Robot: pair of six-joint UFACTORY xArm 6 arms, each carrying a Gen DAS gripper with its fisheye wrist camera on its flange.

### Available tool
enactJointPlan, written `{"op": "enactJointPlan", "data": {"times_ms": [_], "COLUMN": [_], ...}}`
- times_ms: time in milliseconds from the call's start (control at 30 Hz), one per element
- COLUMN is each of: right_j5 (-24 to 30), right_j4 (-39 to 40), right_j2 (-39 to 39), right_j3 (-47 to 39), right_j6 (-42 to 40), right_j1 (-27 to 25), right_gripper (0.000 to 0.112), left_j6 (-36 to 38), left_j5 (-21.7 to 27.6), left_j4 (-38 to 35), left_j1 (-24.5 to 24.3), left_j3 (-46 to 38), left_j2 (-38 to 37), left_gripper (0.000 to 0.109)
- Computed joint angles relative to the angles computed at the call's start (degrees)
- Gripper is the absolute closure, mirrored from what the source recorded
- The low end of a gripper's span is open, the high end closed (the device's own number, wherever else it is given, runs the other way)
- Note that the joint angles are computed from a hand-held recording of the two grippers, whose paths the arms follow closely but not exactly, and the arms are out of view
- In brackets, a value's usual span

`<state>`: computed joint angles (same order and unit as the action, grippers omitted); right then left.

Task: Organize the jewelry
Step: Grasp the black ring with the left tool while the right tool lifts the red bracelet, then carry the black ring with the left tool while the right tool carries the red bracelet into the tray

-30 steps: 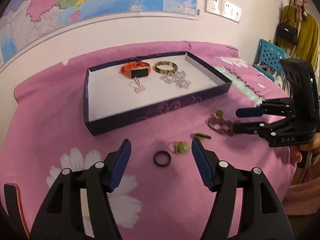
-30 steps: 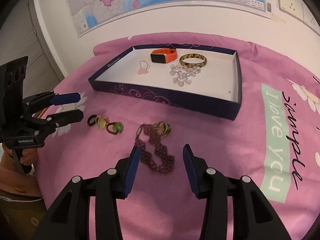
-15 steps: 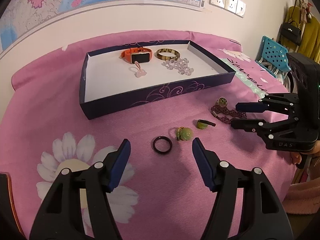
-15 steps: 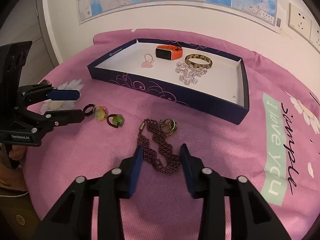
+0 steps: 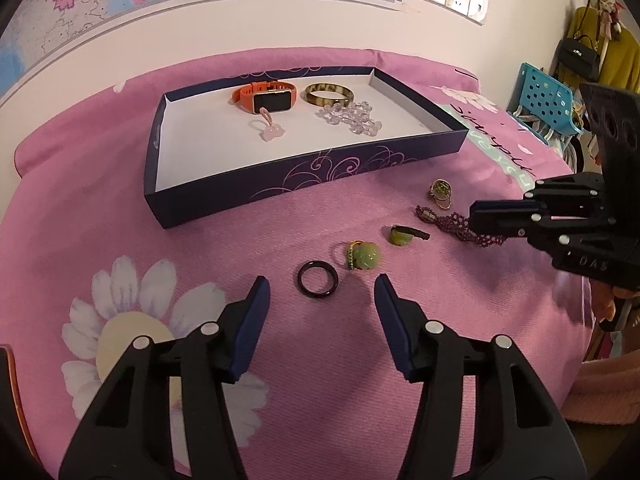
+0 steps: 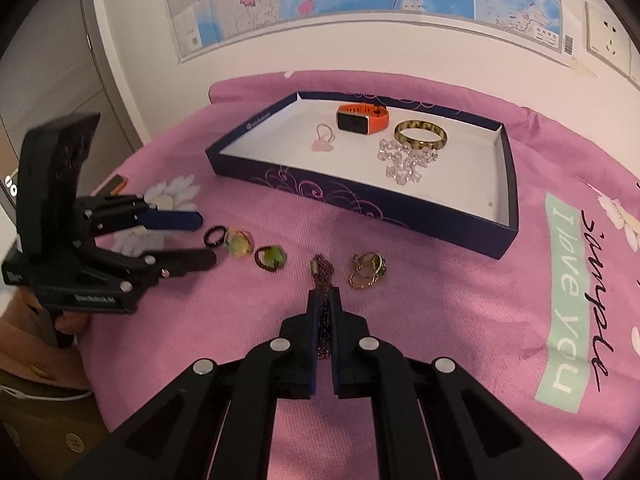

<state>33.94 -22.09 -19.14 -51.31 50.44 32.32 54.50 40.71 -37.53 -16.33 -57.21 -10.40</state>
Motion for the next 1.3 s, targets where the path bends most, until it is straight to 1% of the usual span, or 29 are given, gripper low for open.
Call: {"op": "enactJointPlan", "data": {"times_ms": [100,133,267,333,367,433,500,533,567,633,667,767,833,867,900,1000,1067,1133,1300], "right_j5": [-2.09,-2.64,-3.29,-1.91,-1.84,-1.44,-2.19,-2.06,-0.64,0.39,0.55,3.61,5.10,5.08,4.54,4.39,3.46,1.85,-0.01], "right_j4": [1.22,1.34,1.34,0.85,1.71,2.98,2.88,2.57,1.37,1.62,1.63,-1.01,-2.59,-2.48,-1.67,-1.26,-0.85,0.34,1.12], "right_j2": [-0.59,-0.74,-1.12,-0.69,-0.66,-0.76,-1.46,-1.51,-1.19,-0.40,0.03,2.09,2.74,2.78,2.64,2.57,2.13,1.24,0.30], "right_j3": [0.56,0.64,0.66,0.18,0.37,0.90,2.00,2.12,1.60,0.95,0.70,-1.35,-2.27,-2.31,-2.09,-2.06,-1.60,-0.66,0.13], "right_j6": [-0.31,-0.30,0.00,0.36,-0.23,-0.48,0.35,0.49,1.10,-0.19,-0.57,-0.54,-0.41,-0.81,-1.42,-2.10,-1.93,-2.19,-1.65], "right_j1": [-0.48,-0.58,-0.85,-0.74,-0.83,-1.03,-1.26,-1.22,-0.90,-0.42,-0.21,0.99,1.61,1.64,1.41,1.29,1.06,0.52,-0.10], "right_gripper": [0.109,0.109,0.111,0.111,0.111,0.106,0.086,0.081,0.074,0.074,0.074,0.075,0.081,0.089,0.100,0.102,0.109,0.109,0.109], "left_j6": [-0.03,-0.20,0.31,0.41,0.38,0.64,0.41,0.38,0.03,-0.52,-0.49,-0.62,-0.72,-0.74,-0.65,-0.59,-0.55,-0.52,0.04], "left_j5": [-0.11,-0.22,-0.35,-1.00,-1.31,-1.81,-2.19,-2.20,-2.58,-3.08,-3.00,-2.87,-2.74,-2.55,-2.38,-1.76,-1.32,-0.50,0.50], "left_j4": [0.50,0.67,0.89,1.56,1.85,2.28,2.56,2.57,2.83,3.05,2.75,2.42,2.19,2.04,1.90,1.34,0.85,0.31,-1.03], "left_j1": [-0.02,-0.07,-0.14,-0.56,-0.69,-1.01,-1.20,-1.21,-1.29,-1.47,-1.48,-1.41,-1.30,-1.22,-1.15,-0.88,-0.62,-0.28,0.36], "left_j3": [0.02,-0.08,-0.37,-0.23,-0.08,0.15,0.12,0.10,0.19,0.32,0.31,0.40,0.44,0.41,0.38,0.19,0.04,-0.30,-0.69], "left_j2": [0.03,0.12,0.48,0.52,0.45,0.34,0.48,0.48,0.48,0.47,0.48,0.37,0.32,0.30,0.29,0.29,0.24,0.26,-0.04], "left_gripper": [0.057,0.060,0.063,0.064,0.067,0.070,0.073,0.075,0.079,0.083,0.086,0.086,0.086,0.086,0.086,0.086,0.086,0.086,0.086]}}
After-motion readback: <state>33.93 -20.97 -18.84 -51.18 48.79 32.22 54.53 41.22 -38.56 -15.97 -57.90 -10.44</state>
